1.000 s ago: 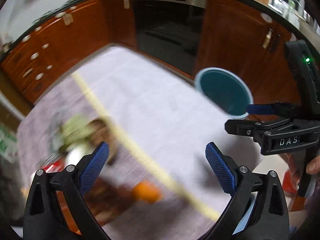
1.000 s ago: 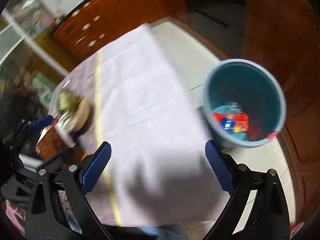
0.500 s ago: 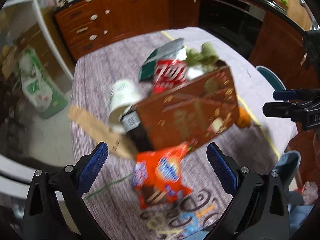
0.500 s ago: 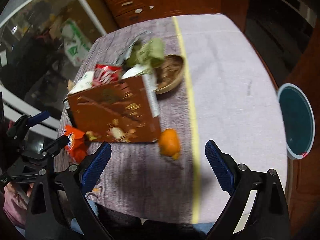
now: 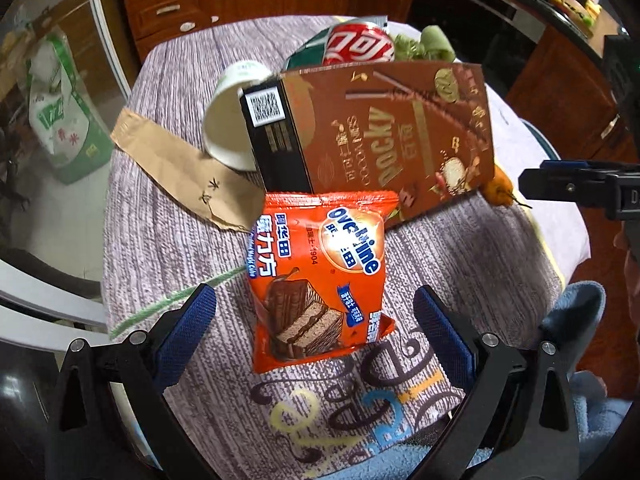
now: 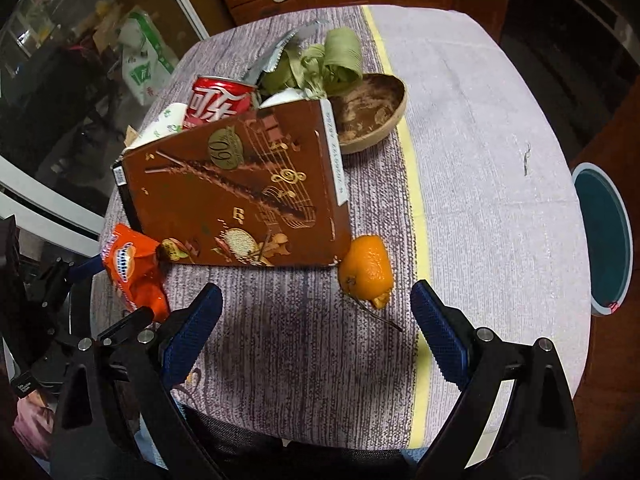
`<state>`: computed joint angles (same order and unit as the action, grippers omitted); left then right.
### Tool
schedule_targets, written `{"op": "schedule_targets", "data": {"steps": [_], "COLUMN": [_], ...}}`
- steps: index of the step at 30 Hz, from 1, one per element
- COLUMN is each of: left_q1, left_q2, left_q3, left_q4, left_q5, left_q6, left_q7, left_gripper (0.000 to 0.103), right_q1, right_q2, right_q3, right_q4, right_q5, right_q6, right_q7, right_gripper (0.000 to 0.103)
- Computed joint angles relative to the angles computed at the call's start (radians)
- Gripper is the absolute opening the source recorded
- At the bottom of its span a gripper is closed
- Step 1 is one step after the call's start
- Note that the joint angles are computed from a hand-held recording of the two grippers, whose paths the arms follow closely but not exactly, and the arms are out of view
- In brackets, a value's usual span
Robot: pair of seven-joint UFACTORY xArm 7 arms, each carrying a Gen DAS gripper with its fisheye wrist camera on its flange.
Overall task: Collect trash
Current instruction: 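Grasp the Ovaltine wafer pack with the left tool while the right tool grasps the orange, then carry wafer pack and orange over the bin and open both tools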
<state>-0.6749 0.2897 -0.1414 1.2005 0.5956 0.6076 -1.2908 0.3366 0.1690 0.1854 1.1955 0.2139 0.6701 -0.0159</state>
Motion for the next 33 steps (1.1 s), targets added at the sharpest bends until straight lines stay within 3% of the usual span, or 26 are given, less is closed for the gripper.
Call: {"op": "schedule_targets", "data": {"steps": [3, 4, 5, 7, 9, 16, 22, 27, 30, 31, 32, 33], "left_q1": [-0.015, -0.018, -0.013, 0.0, -0.01, -0.003, 0.001, -0.006, -0.01, -0.013, -0.015, -0.019], "left_q2": [0.005, 0.0, -0.007, -0.01, -0.021, -0.064, -0.018, -0.001, 0.015, 0.021, 0.028, 0.032], "left_q3": [0.013, 0.018, 0.015, 0.005, 0.011, -0.005, -0.022, -0.012, -0.007, -0.006, -0.006, -0.004], "left_q4": [-0.002, -0.015, -0.026, -0.037, -0.048, -0.065, -0.006, 0.01, 0.035, 0.045, 0.06, 0.069], "left_q5": [0.035, 0.055, 0.058, 0.038, 0.064, 0.099, 0.05, 0.004, -0.014, -0.019, -0.025, -0.028], "left_q6": [0.002, -0.017, -0.038, -0.061, -0.066, -0.082, -0.066, -0.062, -0.055, -0.05, -0.043, -0.038], "left_q7": [-0.051, -0.076, -0.077, -0.058, -0.085, -0.106, -0.03, -0.007, 0.008, 0.016, 0.027, 0.035], "left_gripper": [0.099, 0.092, 0.072, 0.049, 0.039, 0.037, 0.038, 0.038, 0.038, 0.038, 0.038, 0.038], "right_q1": [0.0, -0.001, -0.002, -0.006, -0.011, -0.032, -0.021, -0.013, -0.011, -0.011, -0.005, -0.001], "right_q2": [-0.001, 0.0, 0.001, 0.003, 0.005, 0.004, 0.029, 0.064, 0.054, 0.05, 0.048, 0.041], "right_q3": [-0.004, -0.005, -0.008, -0.011, -0.014, -0.005, -0.003, -0.006, -0.009, -0.01, -0.017, -0.025], "right_q4": [-0.016, -0.022, -0.03, -0.041, -0.054, -0.069, -0.066, -0.051, -0.073, -0.081, -0.084, -0.094], "right_q5": [-0.012, -0.016, -0.022, -0.027, -0.03, 0.016, -0.014, -0.054, -0.081, -0.086, -0.112, -0.14], "right_q6": [-0.008, -0.01, -0.015, -0.023, -0.036, -0.061, -0.104, -0.113, -0.148, -0.159, -0.167, -0.173], "right_q7": [0.006, 0.006, 0.007, 0.01, 0.013, -0.033, -0.086, -0.084, -0.085, -0.085, -0.072, -0.063], "right_gripper": [0.091, 0.091, 0.091, 0.091, 0.091, 0.091, 0.09, 0.061, 0.051, 0.044, 0.028, 0.025]}}
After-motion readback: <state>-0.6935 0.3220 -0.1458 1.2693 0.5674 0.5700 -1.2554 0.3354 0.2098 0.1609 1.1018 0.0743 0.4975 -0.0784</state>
